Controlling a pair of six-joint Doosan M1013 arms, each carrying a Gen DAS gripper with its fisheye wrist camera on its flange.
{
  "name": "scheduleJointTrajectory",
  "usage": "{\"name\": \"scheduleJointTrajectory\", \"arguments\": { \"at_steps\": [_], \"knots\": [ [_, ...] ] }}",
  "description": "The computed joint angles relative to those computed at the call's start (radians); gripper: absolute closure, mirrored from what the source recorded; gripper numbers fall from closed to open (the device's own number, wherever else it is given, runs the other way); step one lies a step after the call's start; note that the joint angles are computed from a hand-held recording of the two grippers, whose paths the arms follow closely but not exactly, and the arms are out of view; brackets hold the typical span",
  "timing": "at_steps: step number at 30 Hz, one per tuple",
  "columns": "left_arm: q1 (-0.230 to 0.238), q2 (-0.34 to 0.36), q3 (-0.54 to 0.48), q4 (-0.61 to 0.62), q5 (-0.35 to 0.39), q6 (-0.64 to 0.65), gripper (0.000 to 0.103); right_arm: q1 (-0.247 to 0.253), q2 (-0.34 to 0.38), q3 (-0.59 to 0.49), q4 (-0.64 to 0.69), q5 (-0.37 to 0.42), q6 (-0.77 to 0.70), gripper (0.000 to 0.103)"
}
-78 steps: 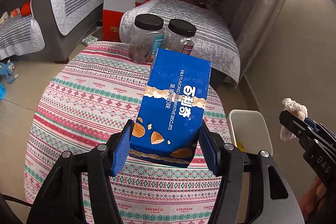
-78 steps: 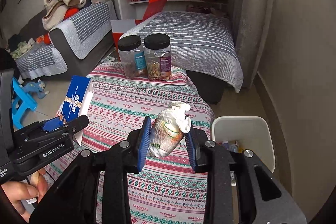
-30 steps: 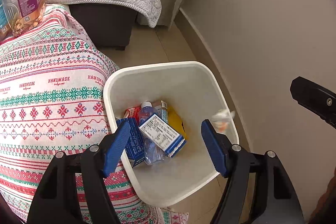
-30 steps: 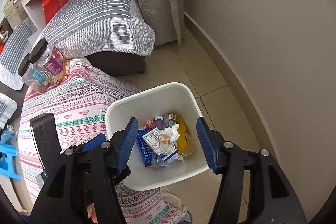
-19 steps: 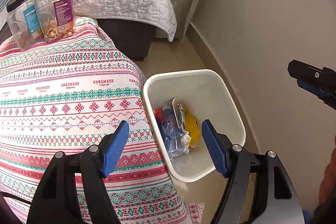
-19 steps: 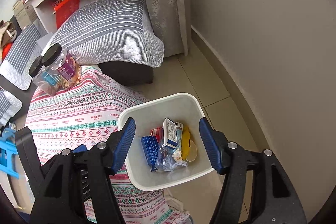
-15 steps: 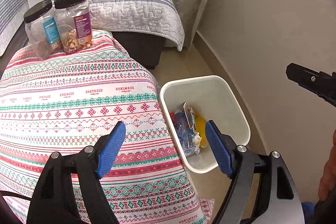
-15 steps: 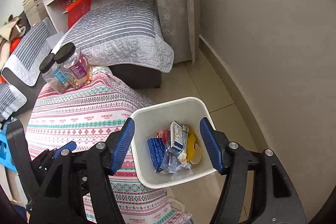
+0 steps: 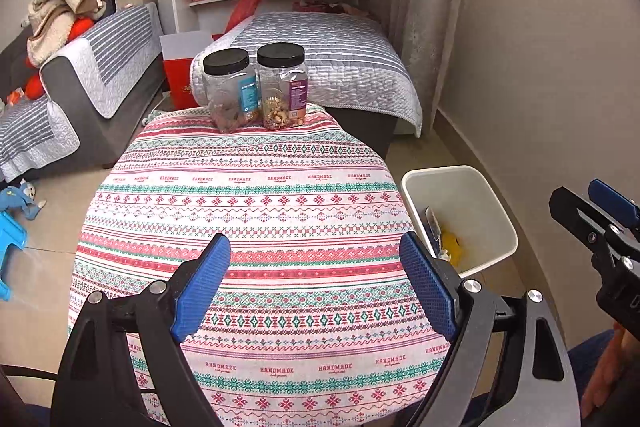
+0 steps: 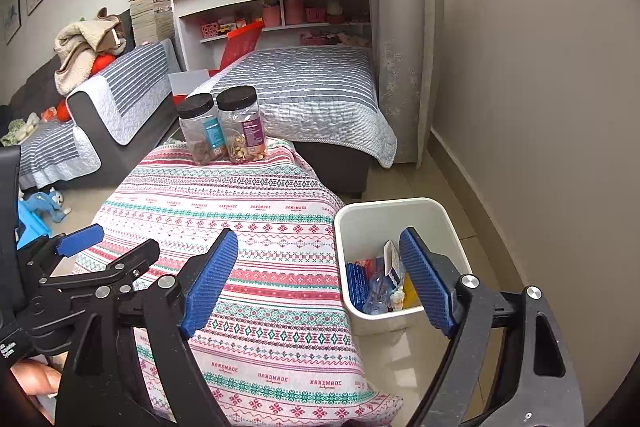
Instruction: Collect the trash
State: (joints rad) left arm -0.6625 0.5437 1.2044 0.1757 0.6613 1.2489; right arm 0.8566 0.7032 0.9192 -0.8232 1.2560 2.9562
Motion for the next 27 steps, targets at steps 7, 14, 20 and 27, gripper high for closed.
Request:
{"name": "scheduleJointTrajectory", "arguments": {
  "at_steps": [7, 14, 20, 27],
  "knots": [
    [-0.006, -0.085, 0.179, 0.076, -0.09, -0.035, 0.019, 0.058, 0.028, 0.017, 0.009, 0.095, 0.087, 0.008],
    [-0.006, -0.094, 0.215, 0.118, -0.127, -0.09, 0.013, 0.08, 0.084, -0.066, -0.044, 0.23, 0.042, 0.007],
    [-0.009, -0.101, 0.222, 0.135, -0.158, -0.104, 0.009, 0.076, 0.077, -0.049, -0.028, 0.232, 0.074, 0.007],
    [-0.012, -0.102, 0.225, 0.113, -0.187, -0.08, 0.009, 0.077, 0.076, -0.043, -0.028, 0.235, 0.088, 0.007]
  ]
}}
